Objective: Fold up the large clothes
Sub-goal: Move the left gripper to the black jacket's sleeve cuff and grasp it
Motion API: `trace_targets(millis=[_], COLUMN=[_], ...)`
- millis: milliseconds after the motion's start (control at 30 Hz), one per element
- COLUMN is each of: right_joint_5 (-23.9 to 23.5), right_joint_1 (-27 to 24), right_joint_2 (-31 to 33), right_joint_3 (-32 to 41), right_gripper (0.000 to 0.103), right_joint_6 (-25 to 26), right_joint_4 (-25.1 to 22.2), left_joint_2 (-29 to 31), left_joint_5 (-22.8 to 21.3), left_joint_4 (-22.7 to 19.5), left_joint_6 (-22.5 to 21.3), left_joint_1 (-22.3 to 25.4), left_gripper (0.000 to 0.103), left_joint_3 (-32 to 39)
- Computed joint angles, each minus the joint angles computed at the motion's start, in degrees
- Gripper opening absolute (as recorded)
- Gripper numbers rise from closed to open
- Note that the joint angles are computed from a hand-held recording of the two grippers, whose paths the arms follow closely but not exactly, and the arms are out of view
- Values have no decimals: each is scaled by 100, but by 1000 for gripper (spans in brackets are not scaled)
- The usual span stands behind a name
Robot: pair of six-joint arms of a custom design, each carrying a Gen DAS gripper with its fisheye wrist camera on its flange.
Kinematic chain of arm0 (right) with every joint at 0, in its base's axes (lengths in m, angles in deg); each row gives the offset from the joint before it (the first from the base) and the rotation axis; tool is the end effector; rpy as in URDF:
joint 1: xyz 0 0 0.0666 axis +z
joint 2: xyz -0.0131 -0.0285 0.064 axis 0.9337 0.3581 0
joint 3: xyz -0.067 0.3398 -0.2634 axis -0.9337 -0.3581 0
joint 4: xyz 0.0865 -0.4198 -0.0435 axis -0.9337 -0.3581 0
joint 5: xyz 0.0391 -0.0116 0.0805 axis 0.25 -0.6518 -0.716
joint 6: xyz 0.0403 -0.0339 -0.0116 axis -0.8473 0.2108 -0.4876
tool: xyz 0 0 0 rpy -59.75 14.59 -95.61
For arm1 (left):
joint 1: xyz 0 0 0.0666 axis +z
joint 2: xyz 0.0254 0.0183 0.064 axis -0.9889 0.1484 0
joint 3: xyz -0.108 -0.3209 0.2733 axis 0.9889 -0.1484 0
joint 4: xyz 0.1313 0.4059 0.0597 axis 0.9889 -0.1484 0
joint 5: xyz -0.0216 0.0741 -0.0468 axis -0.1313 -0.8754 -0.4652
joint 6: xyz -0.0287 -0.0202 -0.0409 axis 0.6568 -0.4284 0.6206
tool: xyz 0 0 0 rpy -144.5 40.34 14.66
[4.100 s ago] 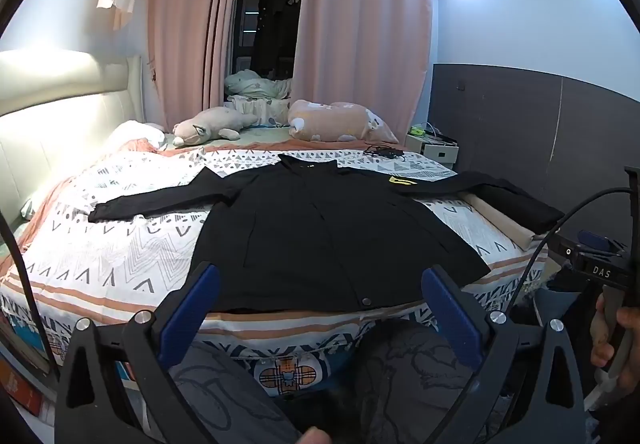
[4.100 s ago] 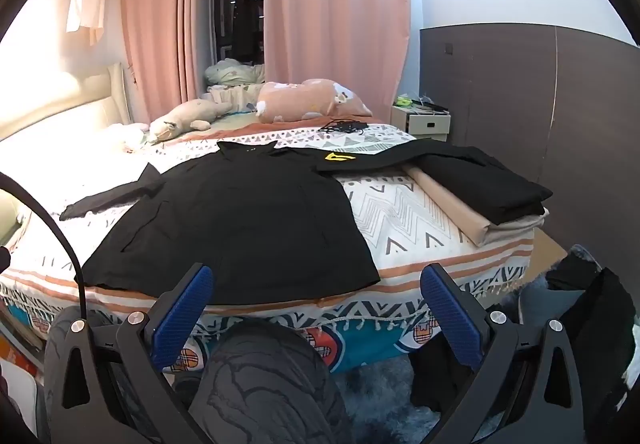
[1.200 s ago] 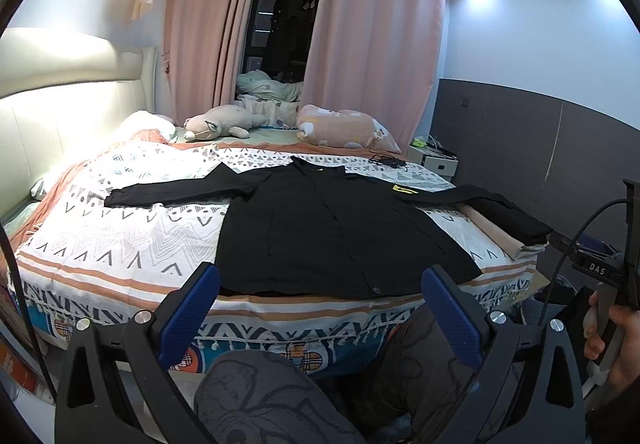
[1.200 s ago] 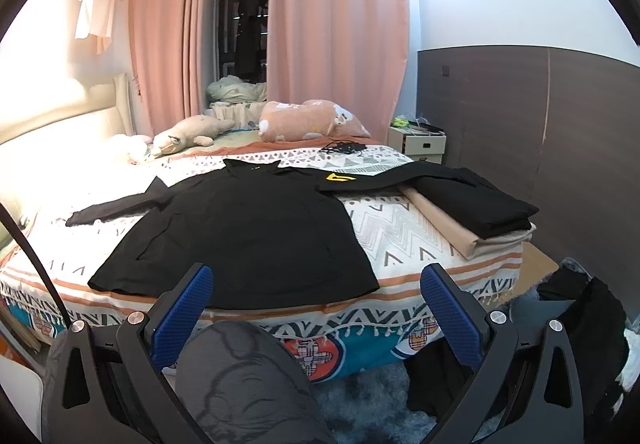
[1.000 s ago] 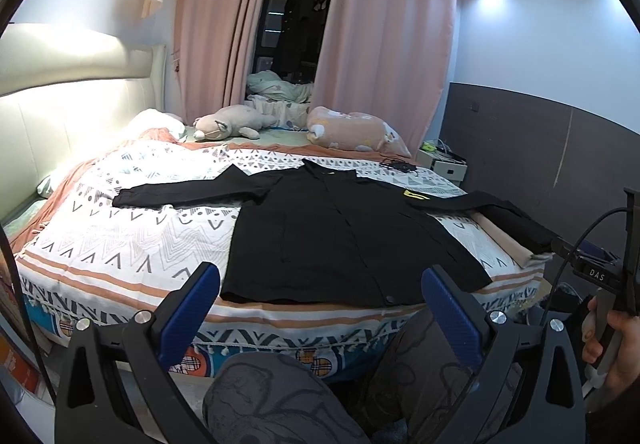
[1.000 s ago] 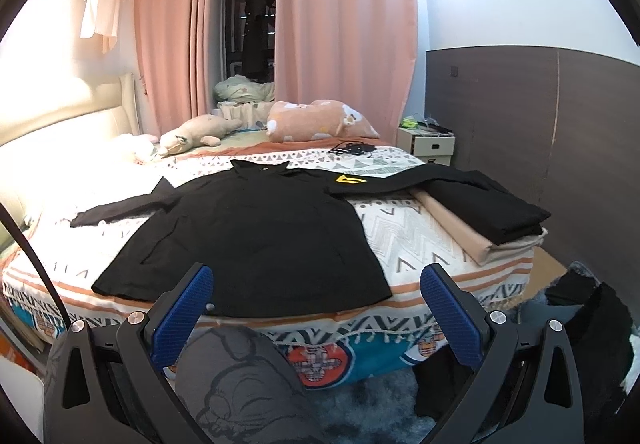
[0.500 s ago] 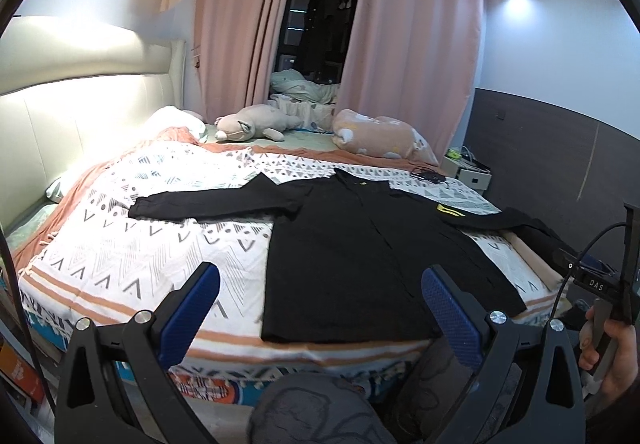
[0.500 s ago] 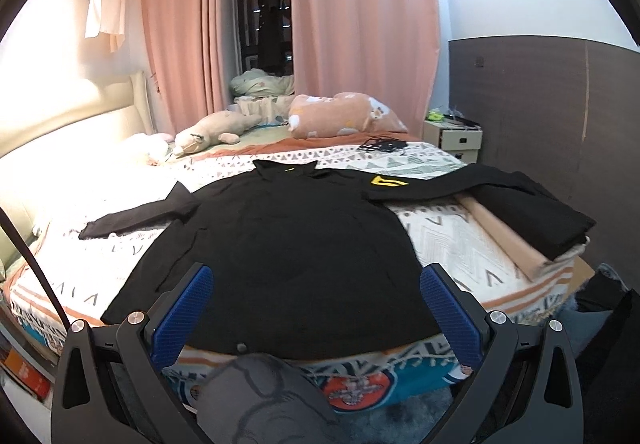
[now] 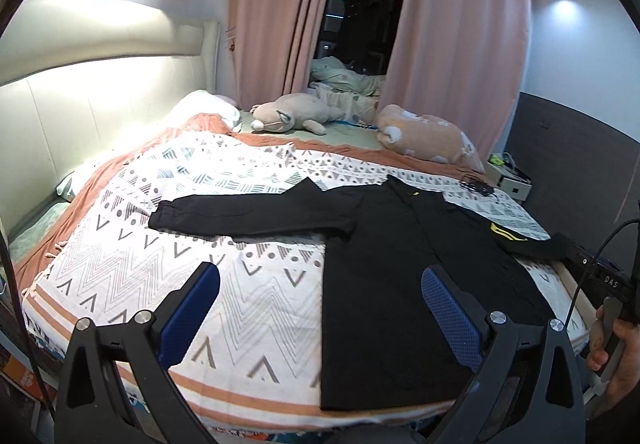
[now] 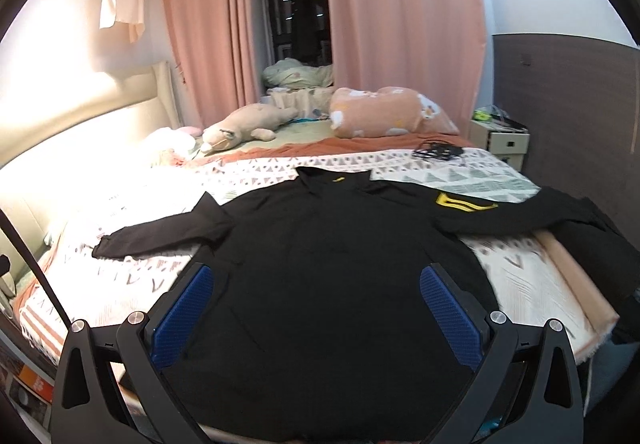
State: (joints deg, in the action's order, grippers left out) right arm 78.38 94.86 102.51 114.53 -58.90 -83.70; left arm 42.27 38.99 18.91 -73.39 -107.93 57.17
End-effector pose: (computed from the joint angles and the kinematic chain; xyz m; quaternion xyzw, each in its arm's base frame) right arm 0.3269 0.1363 0.5183 0.1083 0.8258 -0.0245 0.5529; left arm 0.4012 -0.1958 0.6707 0.0600 0.8562 -0.1335 0.4954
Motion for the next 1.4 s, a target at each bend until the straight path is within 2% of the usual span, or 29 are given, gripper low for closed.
trace_targets(millis=[267, 300, 500, 733, 833, 1000, 1167, 1333, 1400], right_joint_5=[-1134, -1156, -1753, -2388, -2742, -2979, -3054, -2960, -2947], right_joint_1=[-685, -741, -1074, -1433, -1552, -1649, -1701, -1733, -1722], right_joint_2=[861, 948, 1581, 2422, 2864, 3761, 4456, 5135, 5317], right_joint_3=[620, 664, 1067, 1752, 2242, 3411, 4460, 5425, 5660], right_gripper=[103, 103, 103, 103, 103, 103, 103, 103, 97], right_joint_6=[255, 260, 83, -217, -228, 8, 15, 195, 201], right_joint_4=[385, 491, 841, 811, 606, -54, -662, -1193, -1340], left_joint_2=[650, 734, 1232, 1919, 2296, 2907, 3543, 4398, 4764], left_joint_5=[124, 162, 328, 391, 538, 546, 509, 504, 479], left_joint_4=[-168, -192, -444, -662, -790, -1080, -1409, -1904, -2154], left_joint_6=[58, 61, 173, 254, 332, 231, 149, 126, 82], left_joint_1=[675, 766, 1175, 1627, 1837, 2042, 2205, 2390, 2445], left_gripper=[103, 103, 103, 102, 89, 83, 82, 82, 82], left_joint_3=[526, 593, 1047, 1676, 2023, 2653, 3367, 4408, 4886])
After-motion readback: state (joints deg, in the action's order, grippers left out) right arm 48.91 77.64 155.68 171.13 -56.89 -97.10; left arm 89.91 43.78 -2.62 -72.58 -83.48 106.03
